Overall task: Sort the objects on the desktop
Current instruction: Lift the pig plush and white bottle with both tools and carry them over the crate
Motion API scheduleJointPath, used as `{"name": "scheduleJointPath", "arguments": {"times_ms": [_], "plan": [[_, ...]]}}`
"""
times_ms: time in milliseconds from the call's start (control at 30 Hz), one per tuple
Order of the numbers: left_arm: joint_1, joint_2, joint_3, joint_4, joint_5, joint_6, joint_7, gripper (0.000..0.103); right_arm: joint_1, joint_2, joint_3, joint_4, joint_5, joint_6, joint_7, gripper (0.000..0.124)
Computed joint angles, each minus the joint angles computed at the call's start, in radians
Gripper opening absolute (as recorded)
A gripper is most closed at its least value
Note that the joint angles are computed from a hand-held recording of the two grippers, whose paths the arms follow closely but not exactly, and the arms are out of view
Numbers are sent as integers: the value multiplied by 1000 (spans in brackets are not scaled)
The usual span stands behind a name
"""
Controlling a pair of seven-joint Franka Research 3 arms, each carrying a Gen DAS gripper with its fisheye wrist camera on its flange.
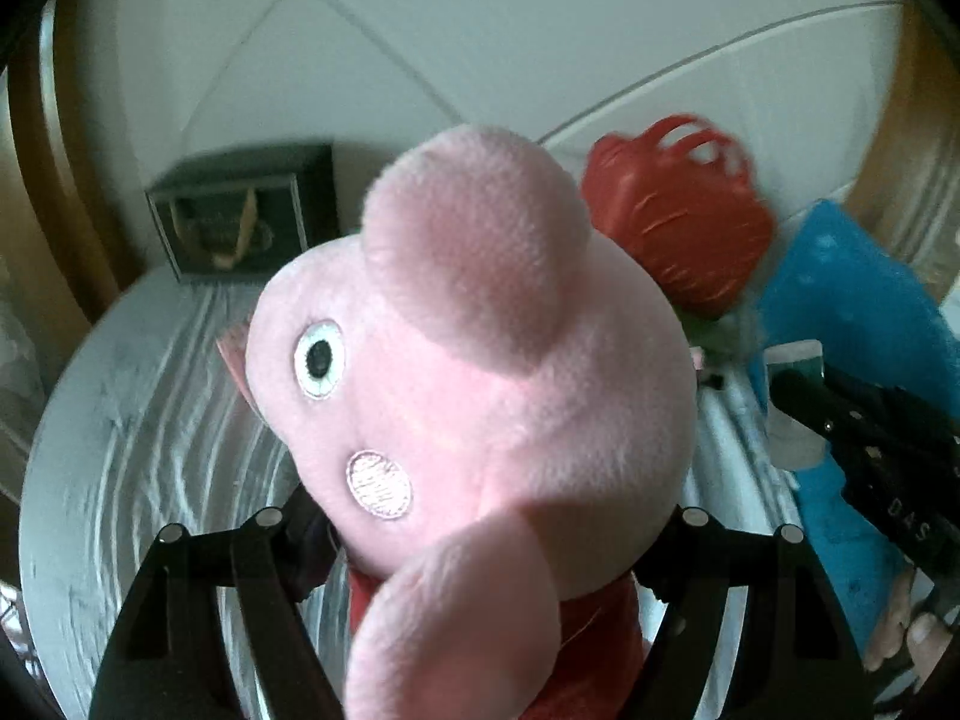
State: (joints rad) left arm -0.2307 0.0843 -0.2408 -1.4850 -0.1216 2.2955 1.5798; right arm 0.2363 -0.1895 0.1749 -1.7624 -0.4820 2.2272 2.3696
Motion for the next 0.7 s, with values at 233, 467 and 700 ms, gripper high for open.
{"name": "scheduleJointPath", "arguments": {"times_ms": [233, 467, 700], "plan": [[-33, -202, 24, -129, -219, 101, 225, 77, -10, -172, 145, 2, -166, -186, 178, 34], [-155, -295, 31, -100, -390, 123, 359, 77, -80, -350, 287, 57, -265, -400, 226, 34], [-265, -245, -101, 52, -257, 227, 209, 77, -160, -623, 261, 1, -275, -503, 110, 34]]}}
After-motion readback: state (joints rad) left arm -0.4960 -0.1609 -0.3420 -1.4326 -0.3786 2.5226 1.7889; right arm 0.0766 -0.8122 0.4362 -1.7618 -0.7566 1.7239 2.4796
